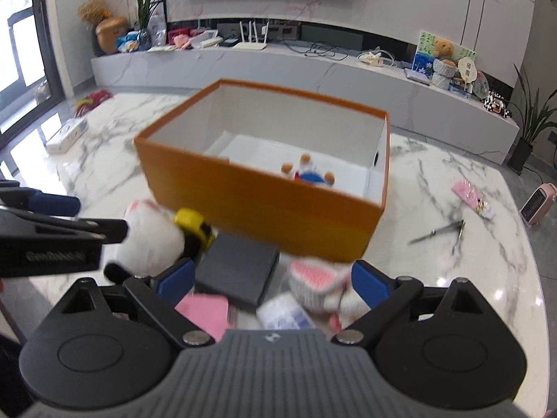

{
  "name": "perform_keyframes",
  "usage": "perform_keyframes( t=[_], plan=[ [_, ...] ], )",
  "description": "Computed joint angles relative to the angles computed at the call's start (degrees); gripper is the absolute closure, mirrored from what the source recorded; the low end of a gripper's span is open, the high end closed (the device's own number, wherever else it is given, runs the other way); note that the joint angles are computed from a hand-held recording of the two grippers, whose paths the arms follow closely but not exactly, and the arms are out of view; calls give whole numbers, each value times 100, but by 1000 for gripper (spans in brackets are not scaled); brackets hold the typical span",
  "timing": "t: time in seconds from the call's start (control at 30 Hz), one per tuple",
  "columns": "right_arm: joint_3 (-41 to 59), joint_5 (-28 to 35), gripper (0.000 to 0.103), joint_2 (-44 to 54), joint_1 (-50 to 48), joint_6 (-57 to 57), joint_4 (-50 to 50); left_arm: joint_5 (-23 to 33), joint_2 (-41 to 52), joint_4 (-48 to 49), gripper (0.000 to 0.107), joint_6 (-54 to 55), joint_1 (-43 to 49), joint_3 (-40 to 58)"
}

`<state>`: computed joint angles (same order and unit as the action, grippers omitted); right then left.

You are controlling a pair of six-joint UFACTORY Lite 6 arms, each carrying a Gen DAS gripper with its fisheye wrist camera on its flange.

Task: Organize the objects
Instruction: 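Grasp the illustrated card box with the left tool while the right tool grasps the pink case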

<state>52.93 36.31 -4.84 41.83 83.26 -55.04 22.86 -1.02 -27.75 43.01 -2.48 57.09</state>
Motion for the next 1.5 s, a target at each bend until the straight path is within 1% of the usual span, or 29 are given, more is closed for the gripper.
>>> perform_keyframes(
  t=[0.1, 0.17, 0.23, 0.3, 0.37, 0.57, 0.6, 0.67, 0.77, 0.97, 1.23, 1.3, 1.5],
  plan=[
    [-512, -369, 6, -367, -107, -34, 162, 2, -303, -304, 35, 522, 289, -542],
    [-742, -418, 6, -524, -145, -25, 222, 19, -410, -517, 35, 842, 443, -852],
    [-871, -389, 6, -576, -168, 33, 193, 12, -384, -660, 35, 981, 526, -1062],
    [-917, -408, 6, -579, -207, 60, 177, -51, -245, -493, 35, 725, 484, -1161],
    [-887, -443, 6, -556, -202, 54, 187, -6, -36, -659, 35, 771, 504, -1127],
    [-782, -687, 5, -314, -91, 75, 119, 125, 544, -840, 35, 272, 379, -872],
    [-756, -699, 5, -263, -76, 51, 133, 47, 601, -761, 31, 100, 304, -867],
    [-711, -749, 5, -158, -58, -16, 161, -112, 631, -880, 30, 63, 229, -910],
    [-660, -796, 5, -46, -30, -61, 168, -211, 761, -1023, 27, 163, 197, -874],
    [-612, -870, 5, 132, -23, 29, 150, 29, 1139, -1513, 22, 556, 427, -629],
    [-572, -992, 5, 438, -6, -82, 253, -109, 1265, -1078, 22, 314, 618, -472],
    [-509, -1048, 5, 621, 58, 61, 161, -196, 1275, -1035, 22, 316, 631, -482],
    [-180, -1062, 5, 1483, 509, 1479, -892, -384, 1275, -1039, 22, 411, 573, -538]
  ],
)
